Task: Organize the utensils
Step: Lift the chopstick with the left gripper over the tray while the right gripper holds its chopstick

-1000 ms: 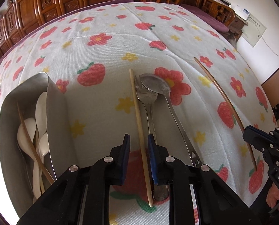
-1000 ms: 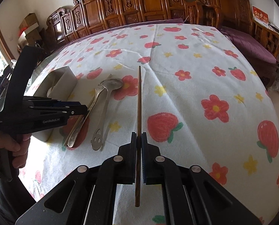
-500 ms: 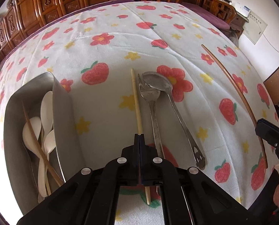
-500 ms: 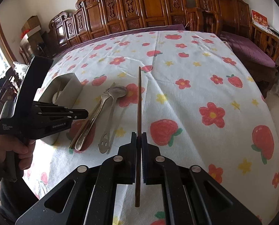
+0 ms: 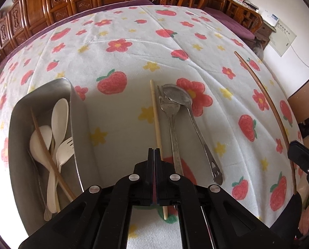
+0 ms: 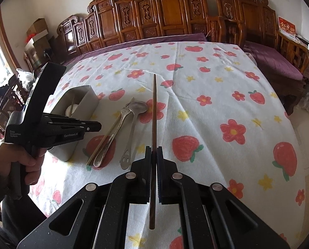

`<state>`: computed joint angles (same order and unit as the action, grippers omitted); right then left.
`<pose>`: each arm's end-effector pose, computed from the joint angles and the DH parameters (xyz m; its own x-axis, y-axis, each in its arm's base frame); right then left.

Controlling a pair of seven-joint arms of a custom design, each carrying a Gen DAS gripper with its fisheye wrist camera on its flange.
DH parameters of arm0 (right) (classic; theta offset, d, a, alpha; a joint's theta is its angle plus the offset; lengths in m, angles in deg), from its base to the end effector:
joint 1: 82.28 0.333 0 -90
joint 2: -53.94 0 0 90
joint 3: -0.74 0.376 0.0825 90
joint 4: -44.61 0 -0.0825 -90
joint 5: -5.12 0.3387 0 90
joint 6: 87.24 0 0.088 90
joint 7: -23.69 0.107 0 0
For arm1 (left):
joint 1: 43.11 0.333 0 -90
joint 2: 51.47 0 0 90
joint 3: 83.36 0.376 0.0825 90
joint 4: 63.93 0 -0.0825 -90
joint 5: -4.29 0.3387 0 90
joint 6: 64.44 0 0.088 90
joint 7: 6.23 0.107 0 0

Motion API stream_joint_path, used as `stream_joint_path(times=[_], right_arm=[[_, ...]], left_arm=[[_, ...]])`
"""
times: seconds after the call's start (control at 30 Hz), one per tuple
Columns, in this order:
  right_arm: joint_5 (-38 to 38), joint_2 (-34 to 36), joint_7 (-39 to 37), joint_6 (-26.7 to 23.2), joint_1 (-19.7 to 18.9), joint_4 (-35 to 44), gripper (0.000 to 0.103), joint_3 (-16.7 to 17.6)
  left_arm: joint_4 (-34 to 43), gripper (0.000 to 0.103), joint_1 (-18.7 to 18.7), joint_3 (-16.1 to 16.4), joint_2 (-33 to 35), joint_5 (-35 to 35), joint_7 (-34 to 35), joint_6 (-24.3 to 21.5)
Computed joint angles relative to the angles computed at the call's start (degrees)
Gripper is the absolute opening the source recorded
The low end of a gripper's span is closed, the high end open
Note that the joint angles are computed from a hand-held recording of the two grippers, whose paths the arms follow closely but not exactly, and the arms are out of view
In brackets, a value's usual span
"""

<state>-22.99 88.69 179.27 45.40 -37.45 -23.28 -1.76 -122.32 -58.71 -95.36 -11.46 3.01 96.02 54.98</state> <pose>0.5608 0.5141 0.5553 -0.0876 -0.9801 -0.1782 -0.7719 0.1799 -0.6098 0.7102 -0.2996 0.5385 -0.5873 -0.8059 0.0748 -0.7615 0.5188 -0.3886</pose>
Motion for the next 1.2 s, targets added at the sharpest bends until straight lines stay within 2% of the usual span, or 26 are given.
stream_joint_path(times=[0.1, 0.2, 0.33, 0.5, 0.6, 0.7, 1.03, 1.2], right_arm=[[-0.2, -0.5, 0.5, 0.1, 0.1, -0.8, 0.006, -0.1], [-0.3, -0.8, 0.7, 0.4, -0.1, -1.5, 0.006, 0.0], [-0.2, -0.8, 0.7, 0.7, -0.4, -1.6, 0.006, 0.2], [-0.1, -0.8, 0.6, 1.3, -0.5, -2.0, 0.006, 0.2], [0.0, -0.7, 0.5, 1.2, -0.4, -1.9, 0.006, 0.2], [0.1, -0.6, 0.2, 0.9, -0.4, -1.8, 0.006, 0.3], [-0.4, 0.0, 1.2, -0.5, 0.1, -1.8, 0.005, -0.4], [-1.8, 0.0, 1.8, -2.4, 0.8, -0.4, 0.005, -0.8]], left_arm=[[1.3, 0.001, -1.1, 0.4, 0.9, 1.3, 0.1, -0.6], [4.1, 0.008, -2.0, 1.0, 2.5, 2.3, -0.4, -3.0], [6.2, 0.009, -2.8, 1.5, 4.0, 3.4, -0.9, -4.8], [5.4, 0.011, -2.8, 1.3, 3.8, 3.7, -0.3, -3.4], [4.7, 0.005, -2.9, 1.3, 3.6, 4.1, 0.3, -2.6], [4.3, 0.004, -3.0, 1.4, 3.2, 4.4, 0.5, -2.7], [-6.6, 0.004, -0.2, 0.2, -4.2, 2.6, 1.0, 5.8], [-9.5, 0.004, 1.5, -0.7, -7.2, 0.2, 1.7, 8.6]])
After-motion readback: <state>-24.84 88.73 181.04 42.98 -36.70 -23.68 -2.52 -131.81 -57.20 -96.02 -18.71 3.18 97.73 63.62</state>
